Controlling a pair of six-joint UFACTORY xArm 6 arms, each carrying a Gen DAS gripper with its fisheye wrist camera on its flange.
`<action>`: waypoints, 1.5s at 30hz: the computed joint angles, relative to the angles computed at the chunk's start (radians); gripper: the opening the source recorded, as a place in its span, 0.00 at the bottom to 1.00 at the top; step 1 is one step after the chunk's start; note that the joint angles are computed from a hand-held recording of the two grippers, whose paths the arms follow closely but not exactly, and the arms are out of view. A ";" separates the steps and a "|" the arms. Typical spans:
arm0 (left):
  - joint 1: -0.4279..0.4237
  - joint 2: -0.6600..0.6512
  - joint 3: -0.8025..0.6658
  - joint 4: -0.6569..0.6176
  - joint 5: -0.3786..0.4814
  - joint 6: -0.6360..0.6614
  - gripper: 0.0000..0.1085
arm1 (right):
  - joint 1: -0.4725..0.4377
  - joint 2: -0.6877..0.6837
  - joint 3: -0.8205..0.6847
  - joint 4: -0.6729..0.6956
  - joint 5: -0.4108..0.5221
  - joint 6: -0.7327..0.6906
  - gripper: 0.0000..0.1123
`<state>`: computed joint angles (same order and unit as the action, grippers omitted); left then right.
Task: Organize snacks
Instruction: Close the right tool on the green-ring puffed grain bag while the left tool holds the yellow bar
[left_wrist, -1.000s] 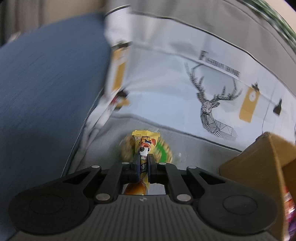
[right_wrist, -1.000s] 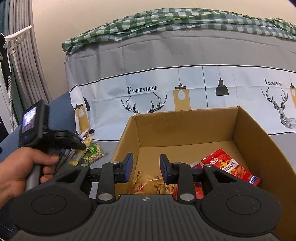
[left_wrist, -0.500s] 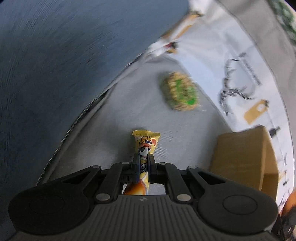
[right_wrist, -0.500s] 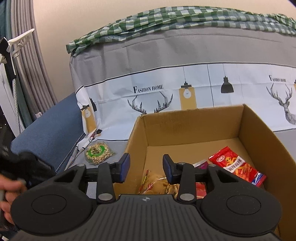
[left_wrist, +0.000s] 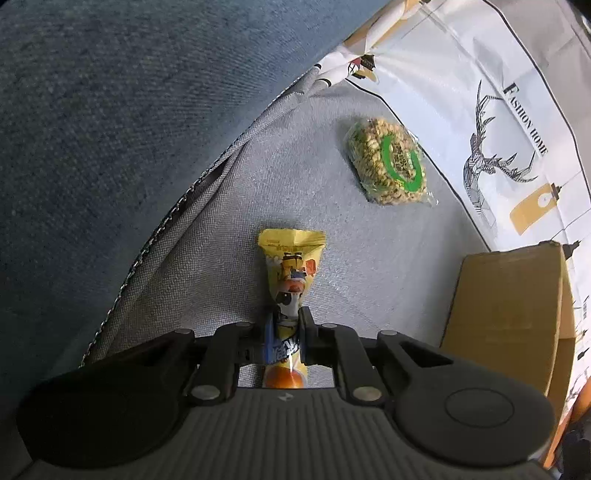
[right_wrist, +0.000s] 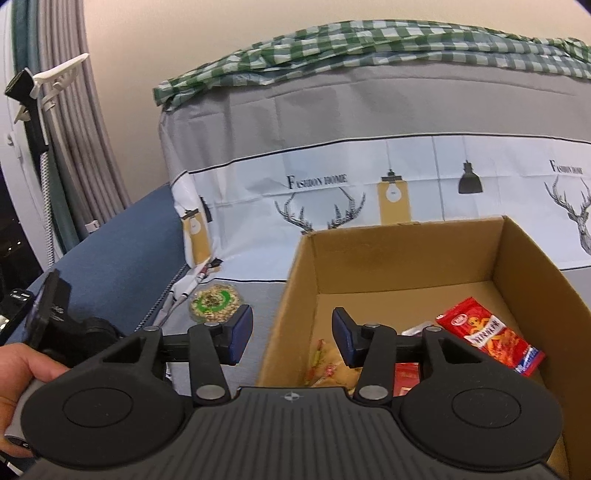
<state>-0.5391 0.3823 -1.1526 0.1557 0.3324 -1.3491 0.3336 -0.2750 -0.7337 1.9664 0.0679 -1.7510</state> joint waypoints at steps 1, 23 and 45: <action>-0.001 0.001 -0.003 0.001 0.003 0.008 0.12 | 0.009 -0.002 0.002 -0.008 -0.001 0.005 0.44; -0.001 -0.018 0.014 -0.005 0.004 -0.109 0.09 | 0.042 0.690 -0.618 -1.375 0.126 1.263 0.88; -0.009 0.010 -0.019 -0.058 0.007 -0.050 0.10 | 0.059 1.087 -1.023 -1.733 0.311 1.445 0.79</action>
<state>-0.5477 0.3927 -1.1720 0.0974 0.3395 -1.3994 0.3930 0.8123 -1.7572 0.2334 0.3789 -0.3064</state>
